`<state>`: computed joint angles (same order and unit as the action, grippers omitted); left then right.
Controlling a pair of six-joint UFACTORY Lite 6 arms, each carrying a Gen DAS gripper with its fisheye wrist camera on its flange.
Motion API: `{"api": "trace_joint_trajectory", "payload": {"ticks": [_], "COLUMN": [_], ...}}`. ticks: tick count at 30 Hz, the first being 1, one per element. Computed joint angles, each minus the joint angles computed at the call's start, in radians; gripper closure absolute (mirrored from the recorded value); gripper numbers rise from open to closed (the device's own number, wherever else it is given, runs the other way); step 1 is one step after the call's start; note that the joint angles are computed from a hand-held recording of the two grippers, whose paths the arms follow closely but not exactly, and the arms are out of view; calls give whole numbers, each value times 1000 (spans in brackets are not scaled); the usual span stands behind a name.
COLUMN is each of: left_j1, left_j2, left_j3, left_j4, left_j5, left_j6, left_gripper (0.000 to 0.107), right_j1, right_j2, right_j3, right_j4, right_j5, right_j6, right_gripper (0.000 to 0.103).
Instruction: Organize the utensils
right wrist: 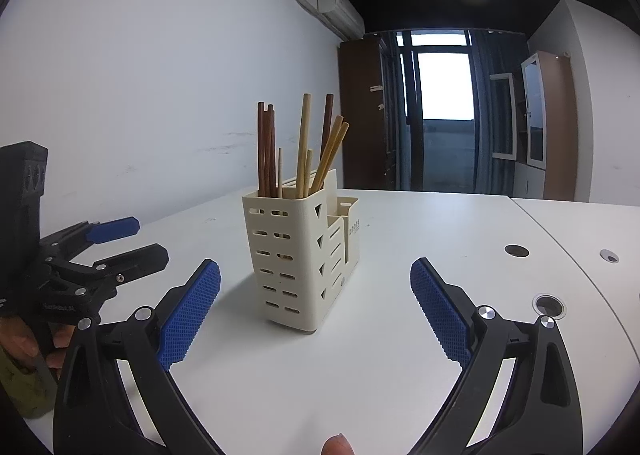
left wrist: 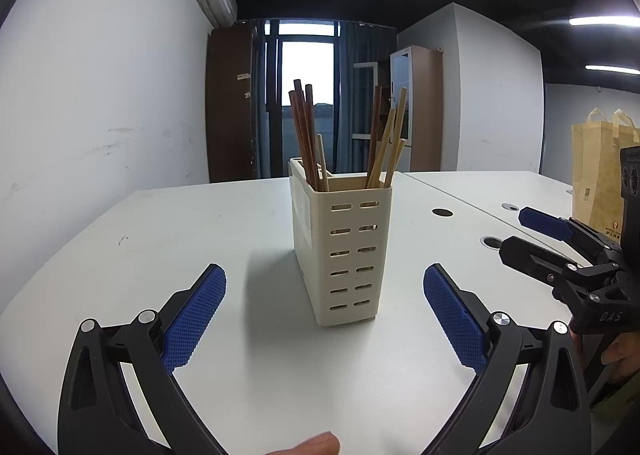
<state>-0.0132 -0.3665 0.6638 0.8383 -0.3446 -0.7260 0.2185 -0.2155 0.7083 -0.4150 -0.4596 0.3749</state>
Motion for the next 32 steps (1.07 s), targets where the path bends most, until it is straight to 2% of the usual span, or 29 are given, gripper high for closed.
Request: {"api": "trace_joint_trajectory", "payload": {"ticks": [6,8,11,17,22,24,27,32], "left_j1": [-10,-16,-21,-26,-47,-46,-29,-18], "left_j2": [-19,-24,-24,-19,-18,-12,4,23], "left_j3": [-23,-32,-33,-29,-34,-25,-3,13], "left_j4": [-42,-119,-143,-104,-157,-148,-37,31], "left_j5": [-10,-7,-8,-9,5,16,21,19], "left_j6": [46,114,145,105,162,140,8,-61], "left_gripper": [10,10,10,10,10,10,10,10], "right_j1": [6,6,7,5,3,0,0,3], "right_j2": [13,10,5,1,2,5,5,12], "right_j3": [11,6,4,0,1,3,3,5], "right_j4": [1,-1,0,-19,-34,-40,-38,-31], "right_j5": [19,14,13,13,16,16,16,14], "right_j6": [-5,-6,-7,8,18,23,22,18], "right_gripper": [6,6,6,6,6,6,6,6]}}
